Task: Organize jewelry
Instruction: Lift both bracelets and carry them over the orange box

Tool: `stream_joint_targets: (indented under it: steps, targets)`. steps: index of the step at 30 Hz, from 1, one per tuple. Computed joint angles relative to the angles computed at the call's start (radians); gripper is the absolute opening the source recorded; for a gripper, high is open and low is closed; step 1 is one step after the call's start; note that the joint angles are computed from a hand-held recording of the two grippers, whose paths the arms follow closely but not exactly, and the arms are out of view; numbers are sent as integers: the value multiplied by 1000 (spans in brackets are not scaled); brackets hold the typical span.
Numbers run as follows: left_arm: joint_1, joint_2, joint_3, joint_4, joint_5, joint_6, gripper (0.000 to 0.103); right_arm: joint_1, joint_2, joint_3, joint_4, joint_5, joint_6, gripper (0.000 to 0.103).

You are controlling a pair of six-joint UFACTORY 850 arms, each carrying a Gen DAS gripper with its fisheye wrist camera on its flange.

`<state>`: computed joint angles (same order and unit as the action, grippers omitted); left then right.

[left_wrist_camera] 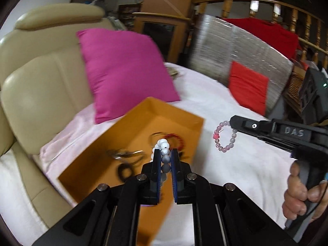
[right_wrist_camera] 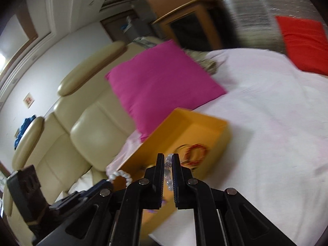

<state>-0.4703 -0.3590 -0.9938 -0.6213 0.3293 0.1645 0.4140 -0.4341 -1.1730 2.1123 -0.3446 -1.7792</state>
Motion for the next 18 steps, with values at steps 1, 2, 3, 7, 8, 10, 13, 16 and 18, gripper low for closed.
stream_joint_targets:
  steps: [1, 2, 3, 7, 8, 10, 13, 16, 18]
  targets:
    - [7, 4, 9, 1, 2, -7, 9, 9, -4, -5, -4, 4, 2, 8]
    - [13, 10, 20, -8, 6, -4, 9, 20, -9, -12, -8, 7, 6, 8]
    - [16, 17, 30, -20, 13, 7, 9, 31, -10, -16, -3, 9, -1, 8]
    - [20, 33, 53, -64, 36, 54, 9, 50, 1, -4, 31, 4, -35, 8]
    - [21, 39, 62, -63, 41, 53, 9, 54, 7, 3, 45, 6, -49, 8]
    - [19, 43, 67, -81, 46, 69, 9, 61, 11, 4, 48, 13, -53, 8]
    - [11, 43, 65, -119, 55, 105, 9, 64, 12, 1, 33, 24, -45, 8]
    - [1, 43, 63, -163, 66, 144, 9, 66, 10, -9, 0, 41, -22, 8]
    - [-3, 38, 59, -185, 72, 168, 9, 66, 6, -15, -23, 50, -4, 9]
